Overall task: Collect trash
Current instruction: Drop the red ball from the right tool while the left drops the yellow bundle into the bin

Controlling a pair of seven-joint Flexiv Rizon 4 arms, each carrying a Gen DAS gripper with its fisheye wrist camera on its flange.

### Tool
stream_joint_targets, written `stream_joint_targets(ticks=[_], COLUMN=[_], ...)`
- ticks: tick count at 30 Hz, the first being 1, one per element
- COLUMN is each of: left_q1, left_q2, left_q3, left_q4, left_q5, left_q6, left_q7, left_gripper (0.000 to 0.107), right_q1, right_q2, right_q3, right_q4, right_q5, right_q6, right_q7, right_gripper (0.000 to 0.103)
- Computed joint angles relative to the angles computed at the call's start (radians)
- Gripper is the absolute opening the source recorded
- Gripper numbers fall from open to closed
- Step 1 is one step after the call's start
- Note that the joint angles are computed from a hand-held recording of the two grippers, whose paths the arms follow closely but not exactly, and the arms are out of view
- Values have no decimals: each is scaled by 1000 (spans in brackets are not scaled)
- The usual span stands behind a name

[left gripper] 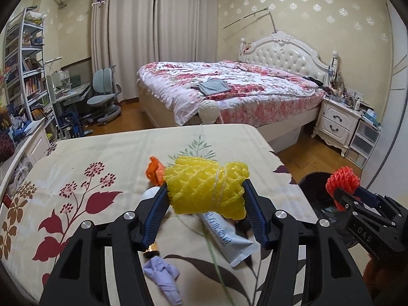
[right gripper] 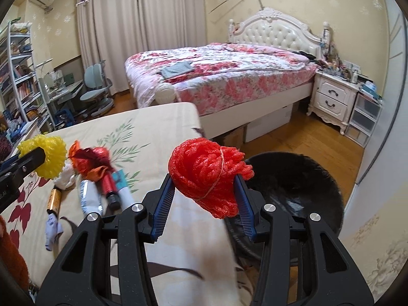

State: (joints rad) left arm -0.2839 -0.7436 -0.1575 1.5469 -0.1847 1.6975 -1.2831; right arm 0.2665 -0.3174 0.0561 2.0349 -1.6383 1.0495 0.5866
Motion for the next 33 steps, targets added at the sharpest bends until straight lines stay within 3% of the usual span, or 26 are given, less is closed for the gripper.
stream_joint_targets(ticks=[6,11,23,33], left_q1=[-23,-78,-249,-294], left_q2=[-72,-146,-313,-401], left_q3=[-66,-68,70,133], left_q4=[-106,-214,-505,-670], left_q5=[7,3,12,78], left_q6=[-34,-82,-258,-380], left_q7=[35,61,26,-39], left_gripper=[58,58,58,63], right_q1=[-40,-85,-174,-208], right_q2=[39,48,25,3], right_q3=[-11,-22,-41,-50], right_q4=[54,85,121,119], right_q5=[21,17,-17,-39], right_q6=[-26,-21,32,56], right_q7=[7,24,74,123], right_gripper=[46,46,46,48])
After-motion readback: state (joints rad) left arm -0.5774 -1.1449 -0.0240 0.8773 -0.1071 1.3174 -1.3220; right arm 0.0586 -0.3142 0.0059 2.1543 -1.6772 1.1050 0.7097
